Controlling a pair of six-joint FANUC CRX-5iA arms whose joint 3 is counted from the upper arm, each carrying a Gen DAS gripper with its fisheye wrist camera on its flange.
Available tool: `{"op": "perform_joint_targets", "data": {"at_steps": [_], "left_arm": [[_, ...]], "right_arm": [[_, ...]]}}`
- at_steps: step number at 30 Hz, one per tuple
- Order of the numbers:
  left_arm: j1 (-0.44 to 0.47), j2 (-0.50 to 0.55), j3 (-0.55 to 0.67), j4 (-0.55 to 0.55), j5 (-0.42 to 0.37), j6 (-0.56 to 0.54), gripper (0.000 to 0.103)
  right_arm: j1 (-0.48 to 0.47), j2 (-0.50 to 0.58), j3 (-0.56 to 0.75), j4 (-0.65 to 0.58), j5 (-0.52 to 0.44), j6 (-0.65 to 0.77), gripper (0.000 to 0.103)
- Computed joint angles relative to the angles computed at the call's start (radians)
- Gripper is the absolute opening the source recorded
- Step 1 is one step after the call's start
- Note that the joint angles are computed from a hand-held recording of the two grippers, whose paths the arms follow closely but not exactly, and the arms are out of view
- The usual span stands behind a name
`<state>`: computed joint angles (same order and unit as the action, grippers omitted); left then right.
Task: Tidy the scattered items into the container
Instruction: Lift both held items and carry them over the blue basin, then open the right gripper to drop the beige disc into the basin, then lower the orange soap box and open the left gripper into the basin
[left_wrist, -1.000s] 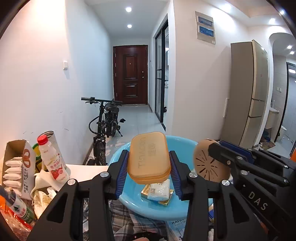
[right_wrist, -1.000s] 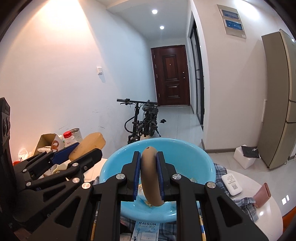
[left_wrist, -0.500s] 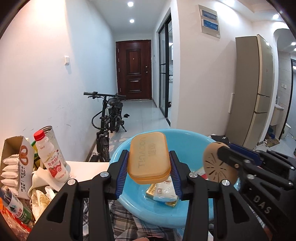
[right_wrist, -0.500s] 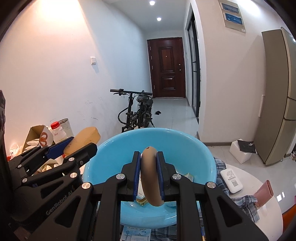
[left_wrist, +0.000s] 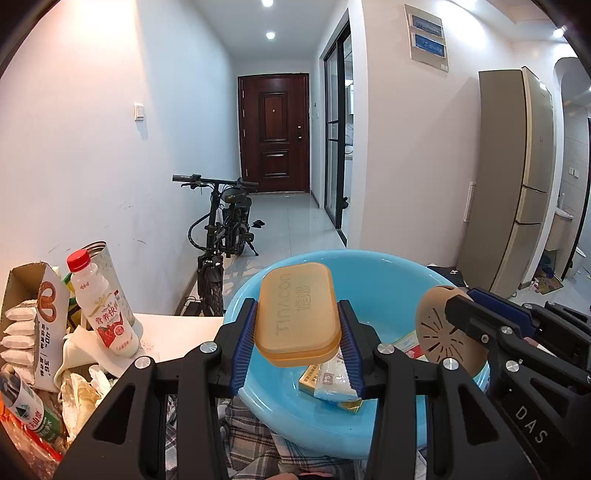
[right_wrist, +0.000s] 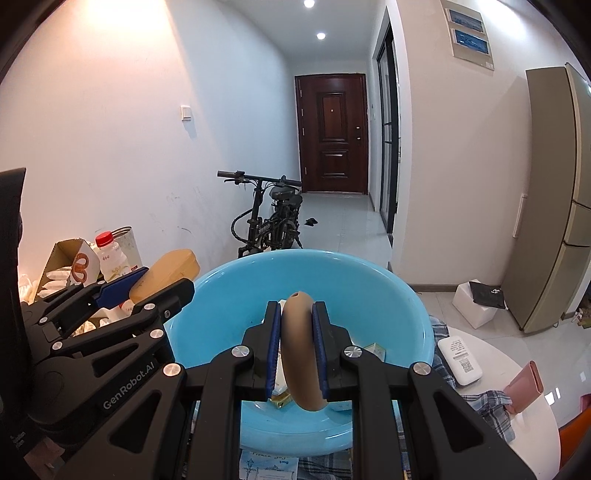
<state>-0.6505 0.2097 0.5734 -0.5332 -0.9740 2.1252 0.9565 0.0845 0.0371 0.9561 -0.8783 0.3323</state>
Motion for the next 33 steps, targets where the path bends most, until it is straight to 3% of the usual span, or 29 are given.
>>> {"op": "perform_joint_targets", "data": {"at_steps": [5, 7, 9, 10, 12, 13, 19, 23, 33], "left_arm": [[-0.002, -0.002, -0.004, -0.002, 0.007, -0.004, 0.041], [-0.003, -0.002, -0.004, -0.007, 0.005, -0.002, 0.041], [-0.01, -0.003, 0.003, -0.041, -0.012, 0.025, 0.041], [-0.003, -0.008, -0.003, -0.035, -0.008, 0.031, 0.041], [0.023, -0.022, -0.023, 0.01, 0.016, 0.03, 0.041], [0.034, -0.027, -0.033, 0.033, 0.027, 0.023, 0.041], [0.024, -0.029, -0.032, 0.017, 0.027, 0.03, 0.041], [0.02, -0.028, -0.028, 0.013, 0.027, 0.029, 0.041], [0.019, -0.02, -0.024, 0.025, 0.03, 0.007, 0.041]], "right_arm": [[0.0, 0.001, -0.01, 0.025, 0.006, -0.013, 0.019], [0.0, -0.003, -0.019, 0.034, 0.025, 0.0, 0.026], [0.011, 0.011, -0.016, 0.087, -0.026, -0.01, 0.051], [0.015, 0.018, -0.016, 0.116, -0.052, -0.017, 0.058], [0.018, 0.023, -0.018, 0.152, -0.079, -0.024, 0.083], [0.018, 0.02, -0.025, 0.169, -0.08, -0.036, 0.087], [0.03, 0.041, -0.016, 0.227, -0.138, -0.03, 0.09], [0.026, 0.044, -0.018, 0.256, -0.174, -0.061, 0.103], [0.012, 0.013, -0.03, 0.208, -0.147, -0.093, 0.103]]}}
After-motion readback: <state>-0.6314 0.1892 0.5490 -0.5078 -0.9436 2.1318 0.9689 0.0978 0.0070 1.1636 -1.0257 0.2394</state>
